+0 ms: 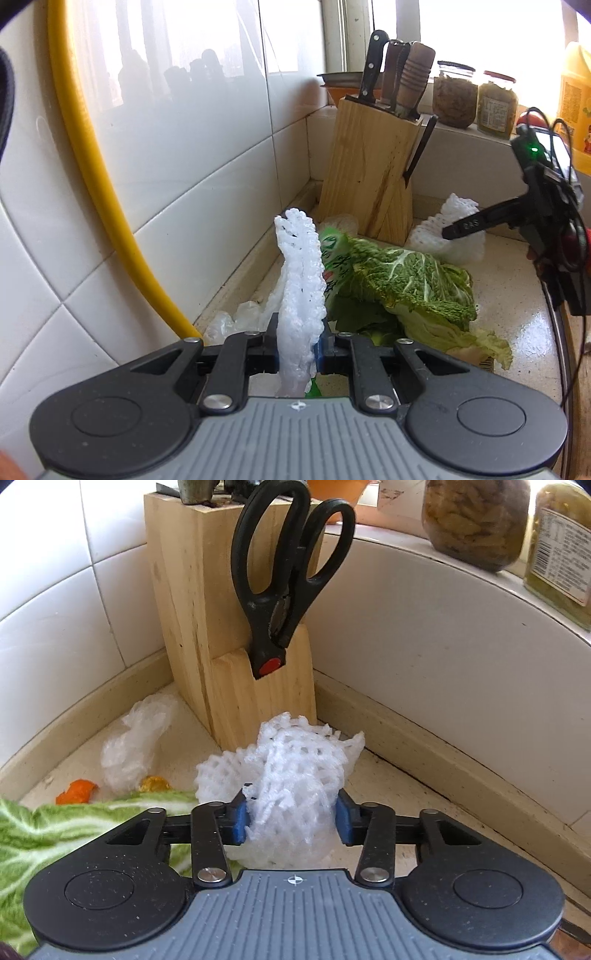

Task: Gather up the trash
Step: 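Lift the foam net with the left gripper while the right gripper lifts its net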

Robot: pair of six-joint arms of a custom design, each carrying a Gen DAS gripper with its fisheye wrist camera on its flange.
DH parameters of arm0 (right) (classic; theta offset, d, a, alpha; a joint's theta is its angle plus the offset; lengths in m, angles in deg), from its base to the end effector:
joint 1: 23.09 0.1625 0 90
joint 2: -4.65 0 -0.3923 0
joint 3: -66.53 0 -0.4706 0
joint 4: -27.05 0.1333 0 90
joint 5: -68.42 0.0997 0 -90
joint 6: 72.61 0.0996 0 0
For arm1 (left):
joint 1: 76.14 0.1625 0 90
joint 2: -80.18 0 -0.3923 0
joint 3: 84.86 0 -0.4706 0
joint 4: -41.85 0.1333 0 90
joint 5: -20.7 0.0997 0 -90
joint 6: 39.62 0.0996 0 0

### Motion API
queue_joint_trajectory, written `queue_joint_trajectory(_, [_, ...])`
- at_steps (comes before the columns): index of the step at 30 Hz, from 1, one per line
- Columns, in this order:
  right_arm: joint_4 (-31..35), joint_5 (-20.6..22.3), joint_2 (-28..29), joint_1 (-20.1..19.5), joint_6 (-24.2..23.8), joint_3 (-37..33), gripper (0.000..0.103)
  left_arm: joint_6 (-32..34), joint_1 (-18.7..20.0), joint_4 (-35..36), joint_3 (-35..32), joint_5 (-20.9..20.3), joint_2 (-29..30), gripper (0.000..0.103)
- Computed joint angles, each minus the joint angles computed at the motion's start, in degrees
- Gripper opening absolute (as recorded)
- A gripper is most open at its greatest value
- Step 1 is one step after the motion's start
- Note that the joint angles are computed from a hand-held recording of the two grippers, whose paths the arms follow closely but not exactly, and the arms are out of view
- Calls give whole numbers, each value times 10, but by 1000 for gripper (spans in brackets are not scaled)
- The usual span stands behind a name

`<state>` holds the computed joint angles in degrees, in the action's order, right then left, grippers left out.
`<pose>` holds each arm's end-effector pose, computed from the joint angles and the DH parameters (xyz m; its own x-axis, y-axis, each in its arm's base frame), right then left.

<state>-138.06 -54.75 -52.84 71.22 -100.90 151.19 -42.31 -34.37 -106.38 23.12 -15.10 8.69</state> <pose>0.1356 -0.7501 0.2966 -0.7380 -0.0153 0.6746 -0.4544 0.7504 -0.4801 -0.3176 -0.5707 0.2375 -0.6456 0.2069 -0.7352 0.6632 0.6292 -0.4053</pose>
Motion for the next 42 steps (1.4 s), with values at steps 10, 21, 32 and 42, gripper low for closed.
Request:
queue_joint_trajectory(10, [-6, 16, -84, 3, 19, 82, 48, -15, -23, 2, 20, 6, -21, 14])
queue_joint_trajectory(21, [0, 46, -193, 24, 24, 193, 48, -30, -52, 11, 23, -5, -7, 14])
queue_joint_trajectory(32, [7, 64, -278, 38, 33, 272, 48, -76, -69, 59, 13, -23, 29, 14])
queue_joint_trajectory(42, [19, 84, -328, 33, 39, 320, 48, -138, -94, 116, 20, -17, 40, 14])
